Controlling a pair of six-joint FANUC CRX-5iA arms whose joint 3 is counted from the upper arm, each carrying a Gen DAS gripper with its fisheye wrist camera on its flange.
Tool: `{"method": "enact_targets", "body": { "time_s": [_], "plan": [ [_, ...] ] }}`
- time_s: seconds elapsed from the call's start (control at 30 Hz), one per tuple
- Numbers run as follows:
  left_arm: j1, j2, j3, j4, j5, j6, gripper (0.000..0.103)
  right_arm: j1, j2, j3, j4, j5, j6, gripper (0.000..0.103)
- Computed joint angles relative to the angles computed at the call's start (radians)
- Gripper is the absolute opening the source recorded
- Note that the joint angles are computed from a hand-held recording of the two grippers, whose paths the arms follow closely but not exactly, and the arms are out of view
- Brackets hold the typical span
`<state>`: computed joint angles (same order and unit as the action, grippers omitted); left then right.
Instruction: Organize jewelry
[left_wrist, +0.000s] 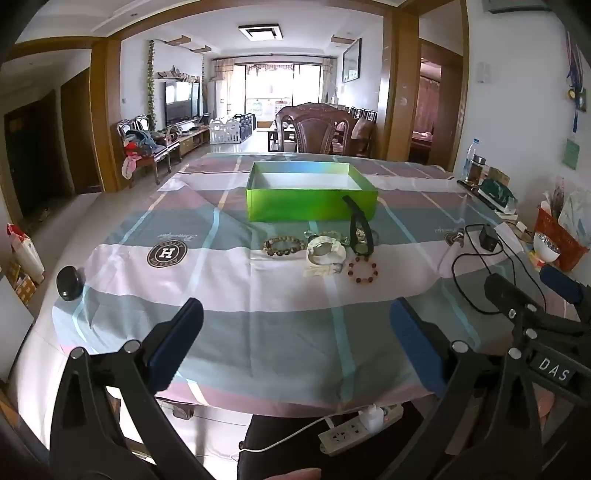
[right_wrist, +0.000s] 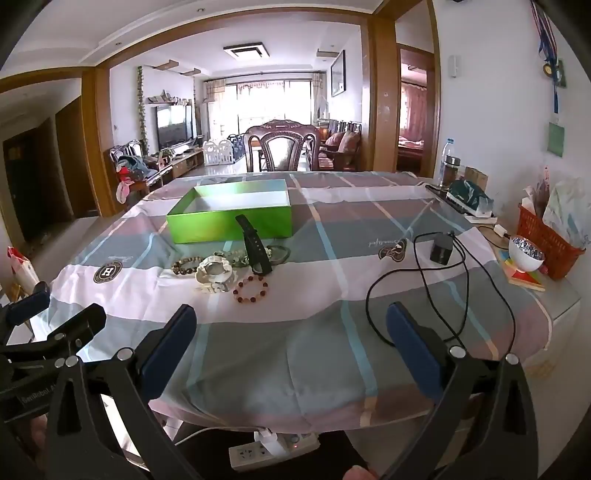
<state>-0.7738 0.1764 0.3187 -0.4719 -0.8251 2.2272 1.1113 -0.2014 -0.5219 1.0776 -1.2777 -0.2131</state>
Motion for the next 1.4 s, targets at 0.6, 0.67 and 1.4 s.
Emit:
{"method": "enact_targets", "body": {
  "time_s": [0.6, 0.67, 1.4],
  "plan": [
    [-0.015, 0.020, 0.020, -0.017, -0.039, -0.003, 0.099, -0.004, 0.002, -0.007, -0.004, 0.013, -0.008, 0.100],
    [-0.016, 0.021, 0.021, -0.019, -0.041, -0.002, 0.099, -0.004, 0.003, -0.007, -0.003, 0.012, -0.011, 0.100],
    [-0.014, 0.020, 0.016, -0.018, -0.039, -0.004, 0.099, -0.001, -0.001, -0.009, -0.006, 0.008, -0.010, 0.100]
  ]
}}
